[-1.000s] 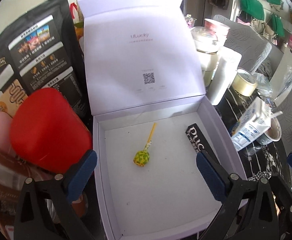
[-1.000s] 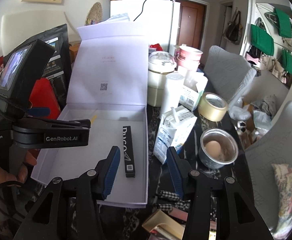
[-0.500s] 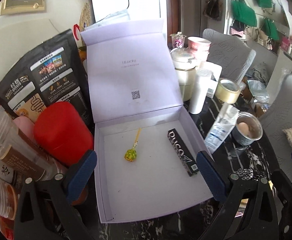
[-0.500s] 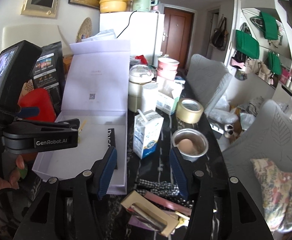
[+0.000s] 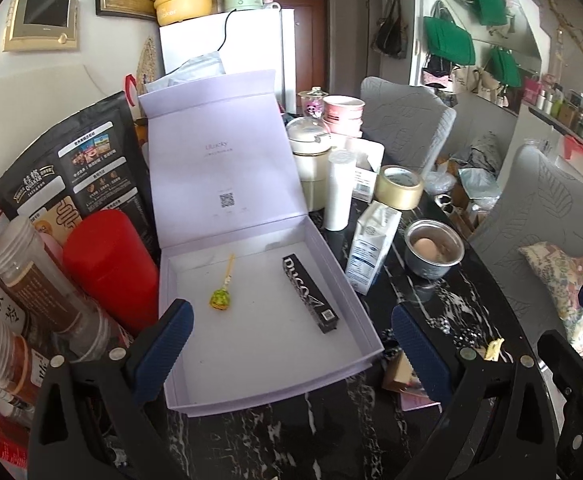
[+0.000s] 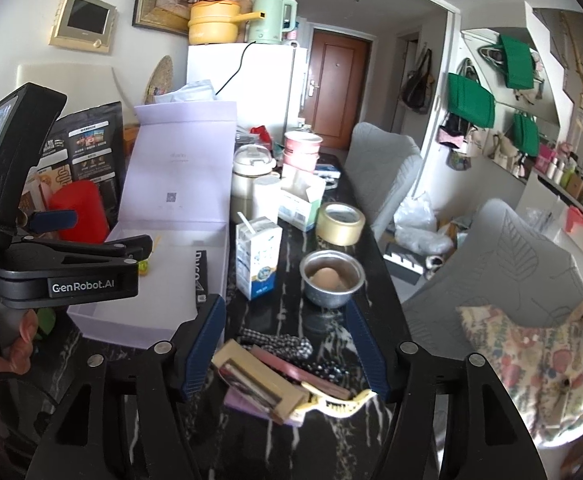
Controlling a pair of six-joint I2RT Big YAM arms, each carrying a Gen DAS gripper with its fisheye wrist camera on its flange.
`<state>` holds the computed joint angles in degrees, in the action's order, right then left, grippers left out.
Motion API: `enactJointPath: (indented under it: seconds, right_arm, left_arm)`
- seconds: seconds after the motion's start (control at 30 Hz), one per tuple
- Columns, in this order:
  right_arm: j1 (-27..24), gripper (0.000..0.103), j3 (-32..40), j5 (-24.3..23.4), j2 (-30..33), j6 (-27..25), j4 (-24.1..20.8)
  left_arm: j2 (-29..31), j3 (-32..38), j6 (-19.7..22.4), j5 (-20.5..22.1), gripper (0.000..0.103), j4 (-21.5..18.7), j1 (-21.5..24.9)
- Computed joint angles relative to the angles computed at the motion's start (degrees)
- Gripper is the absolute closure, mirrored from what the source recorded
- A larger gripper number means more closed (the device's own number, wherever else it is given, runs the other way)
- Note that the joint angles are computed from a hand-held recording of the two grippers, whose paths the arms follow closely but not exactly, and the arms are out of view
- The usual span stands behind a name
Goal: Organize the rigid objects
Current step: 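Withdraw both tools from the white box back over the table, then move the right tool to the gold window box and grasp it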
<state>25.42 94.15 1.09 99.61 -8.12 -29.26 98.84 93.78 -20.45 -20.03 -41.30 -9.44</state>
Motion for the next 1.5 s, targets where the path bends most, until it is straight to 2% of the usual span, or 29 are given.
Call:
enactJointPath:
  seconds: [0.3,0.43,0.73,1.0,1.2,1.3,1.5]
  right_arm:
    - [-1.8,0.034,-7.3,-1.1,-4.0,-0.1,2.9]
    - [-3.0,0.030,-10.3,-4.1,-5.3,0.4,4.1]
    - [-5.4,0.027,-15.8,-7.3,-6.7,0.9,8.2]
    - [-7.0,0.027,-15.4,-11.0,-3.9,1.2,7.0]
    - [-7.4,0.027,-15.2,-13.3,-1.7,0.1,8.6]
    - [-7.6,0.027,-14.2,-16.0,-0.2,-0.7,8.8]
    - [-7.6,0.027,-9.3,-21.2,4.4,-4.2,6.5]
  left_arm:
    - [-1.3,-3.6,1.9,3.9,0.002,3.5,-2.5]
    - [-0.8,-3.8,2.2,5.1,0.002,3.3,-3.5]
    - [0.8,-4.9,3.1,7.7,0.002,3.5,-5.2]
    - [1.3,-6.7,2.3,8.6,0.002,4.0,-5.7]
    - [1.7,-7.6,1.2,8.5,0.002,4.0,-5.6]
    - [1.6,-8.2,0.4,8.1,0.002,3.9,-5.3]
    - [1.8,-8.9,-0.9,5.8,0.002,3.6,-4.7]
